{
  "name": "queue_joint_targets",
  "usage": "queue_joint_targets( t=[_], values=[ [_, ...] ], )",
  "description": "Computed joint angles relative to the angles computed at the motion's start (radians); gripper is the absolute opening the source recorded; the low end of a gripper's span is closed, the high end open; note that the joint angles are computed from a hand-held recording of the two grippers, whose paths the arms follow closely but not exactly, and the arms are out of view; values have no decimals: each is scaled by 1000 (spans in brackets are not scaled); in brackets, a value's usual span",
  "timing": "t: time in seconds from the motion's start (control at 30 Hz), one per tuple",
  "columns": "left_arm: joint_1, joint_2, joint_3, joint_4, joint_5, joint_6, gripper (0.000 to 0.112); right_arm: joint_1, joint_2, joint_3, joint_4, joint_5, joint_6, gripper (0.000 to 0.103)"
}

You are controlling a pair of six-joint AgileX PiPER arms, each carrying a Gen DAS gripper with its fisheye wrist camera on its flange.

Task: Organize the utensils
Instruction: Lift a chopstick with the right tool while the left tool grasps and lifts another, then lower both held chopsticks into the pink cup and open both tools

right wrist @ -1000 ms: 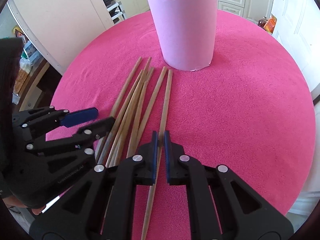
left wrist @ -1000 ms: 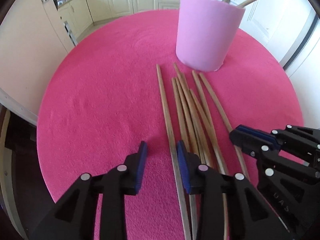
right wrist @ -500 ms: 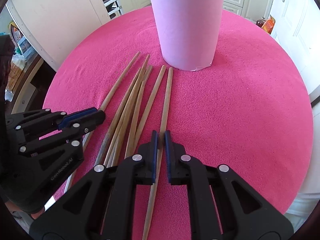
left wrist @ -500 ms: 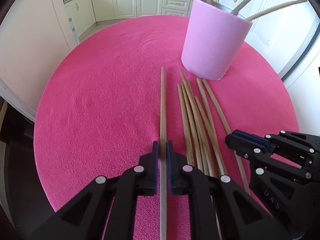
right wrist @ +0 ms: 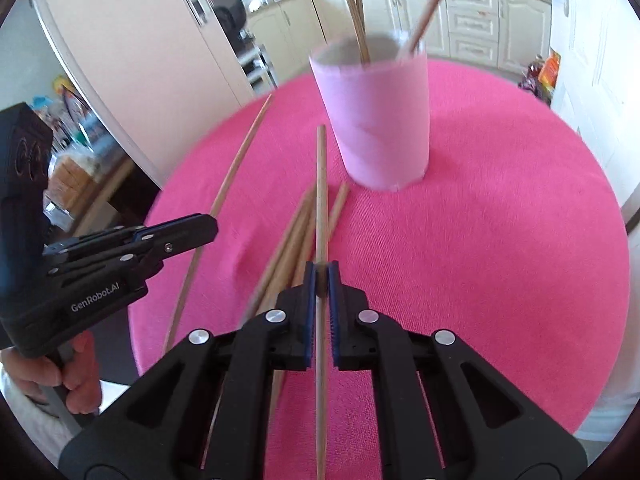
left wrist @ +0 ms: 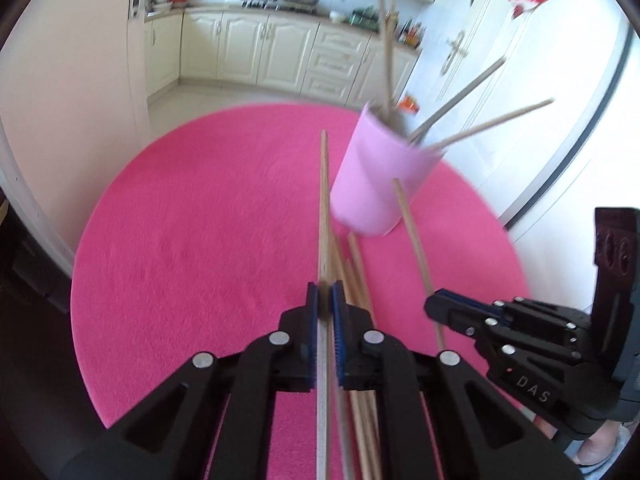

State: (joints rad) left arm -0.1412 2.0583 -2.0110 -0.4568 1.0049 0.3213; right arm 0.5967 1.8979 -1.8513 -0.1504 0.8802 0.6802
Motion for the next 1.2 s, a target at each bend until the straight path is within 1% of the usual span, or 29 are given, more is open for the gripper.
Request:
queue_joint_targets(
  t=[0.1,0.2,0.3,0.43,0.53,0.63,0.67,0.7,0.73,0.8,0.9,0.97,1.0,1.03,1.1,1.13,1.17,1.2],
  values=[
    [8,-43,56,-120,-92,87,7,-1,-66,68,-40,-97,28,6],
    [-1,-84,108,-219,-180,173,7,1,-110,98,-117,-156,80,6],
    [-40,-83,107,-280,-264,222,7,-3,-132,109,-185,-213,130,6],
    [-80,-74,97,-391,-350,317,7,-3,-155,138,-328,-309,231,6],
    [-84,-73,100,-492,-401,419,7,2,-145,134,-502,-351,364,6],
    [-103,-56,69,-553,-466,491,7,-3,-141,145,-666,-408,516,6],
    [-111,-45,52,-575,-486,513,7,-6,-137,146,-721,-418,565,6],
    [-116,-32,34,-612,-507,544,7,-8,-128,143,-814,-424,648,6],
    [-117,-4,-19,-622,-508,542,7,-8,-124,147,-884,-429,712,6],
    [-124,28,-67,-680,-530,580,7,-13,-105,140,-1043,-432,860,6],
    [-139,80,-139,-743,-585,636,7,-29,-78,124,-1209,-431,1024,6],
    [-151,110,-173,-783,-625,663,7,-39,-59,116,-1331,-416,1142,6],
    [-151,127,-193,-814,-634,679,7,-46,-51,109,-1362,-415,1174,6],
    [-155,148,-222,-812,-642,667,7,-54,-41,102,-1402,-415,1217,6],
    [-161,201,-306,-757,-652,596,7,-64,-25,88,-1444,-411,1259,6],
    [-160,216,-323,-763,-655,599,7,-70,-19,86,-1486,-411,1298,6],
    [-163,237,-357,-729,-659,561,7,-73,-16,87,-1508,-410,1319,6],
    [-161,265,-403,-699,-645,522,7,-76,-12,84,-1521,-412,1331,6]
  ],
)
